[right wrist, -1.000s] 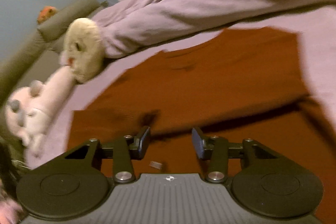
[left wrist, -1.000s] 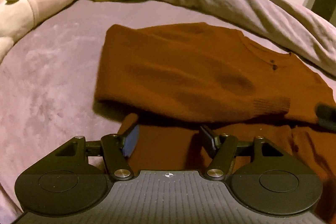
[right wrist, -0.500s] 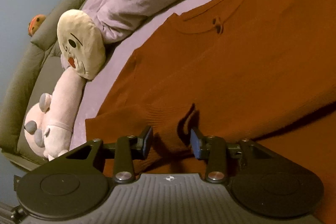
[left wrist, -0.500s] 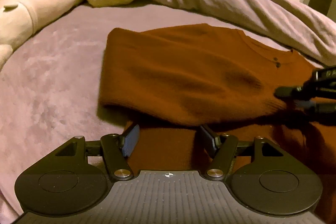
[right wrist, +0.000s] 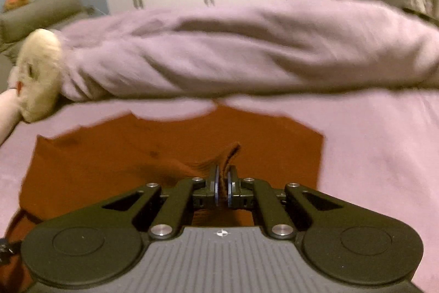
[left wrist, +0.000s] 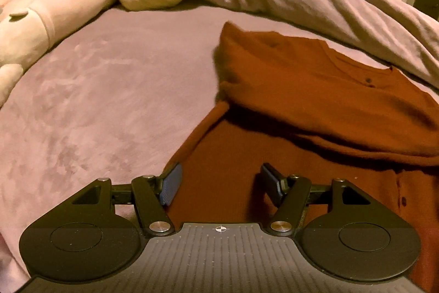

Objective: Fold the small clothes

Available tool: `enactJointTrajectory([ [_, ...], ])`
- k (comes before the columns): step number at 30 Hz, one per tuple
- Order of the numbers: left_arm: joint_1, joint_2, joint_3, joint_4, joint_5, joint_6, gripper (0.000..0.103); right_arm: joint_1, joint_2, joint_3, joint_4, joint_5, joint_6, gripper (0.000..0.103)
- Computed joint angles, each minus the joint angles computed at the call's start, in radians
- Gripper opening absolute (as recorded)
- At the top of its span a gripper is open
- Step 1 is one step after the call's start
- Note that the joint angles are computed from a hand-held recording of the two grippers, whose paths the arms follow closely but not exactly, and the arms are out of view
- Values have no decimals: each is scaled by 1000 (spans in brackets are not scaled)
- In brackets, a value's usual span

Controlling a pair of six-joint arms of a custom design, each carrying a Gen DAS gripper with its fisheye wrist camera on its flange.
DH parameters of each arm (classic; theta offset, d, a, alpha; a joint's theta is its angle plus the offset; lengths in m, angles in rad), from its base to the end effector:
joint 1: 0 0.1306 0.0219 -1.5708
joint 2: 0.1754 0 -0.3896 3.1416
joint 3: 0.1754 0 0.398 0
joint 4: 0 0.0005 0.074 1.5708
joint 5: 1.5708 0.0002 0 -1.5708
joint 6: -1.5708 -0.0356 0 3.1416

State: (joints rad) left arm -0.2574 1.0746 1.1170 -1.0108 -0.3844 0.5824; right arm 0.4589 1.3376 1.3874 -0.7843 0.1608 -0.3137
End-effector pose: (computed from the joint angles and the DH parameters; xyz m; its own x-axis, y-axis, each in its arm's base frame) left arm 0.3487 -0.0785 0.4289 -0.6823 -0.3477 -0.6432 -0.4128 0.9092 -0.0536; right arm 0.4311 0.2061 0.4661 -0.6736 0.0069 -0.7391 -0.1291 0.9835 0.1269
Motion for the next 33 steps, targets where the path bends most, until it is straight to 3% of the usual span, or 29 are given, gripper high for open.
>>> enactJointTrajectory([
  [1,-2,2,3,1,-5,-3,69,-27,-3,-8,-19,-52,-43,10],
  [4,-5,12,14,-3,-21,-14,69,-82,-32,-60,9,-160,-155,34],
  [10,-6,38,43,-14,-45,-15,72,-96,-7,-79,39,-248,-228,37],
  [12,-7,50,53,-14,-59,-27,73,-97,-1,-83,53,-271,-269,34],
  [14,-2,65,65,-11,-63,-45,73,-101,-2,-88,66,-297,-260,5],
  [15,2,72,71,-10,-64,-49,73,-96,2,-79,58,-293,-235,5],
  [19,16,98,90,-2,-71,-65,73,-50,-11,-71,80,-88,-48,5],
  [25,28,136,110,-3,-83,-70,73,-31,-11,-73,90,117,66,5],
  [33,60,150,112,-50,-93,-36,73,-53,12,-78,87,162,93,4],
])
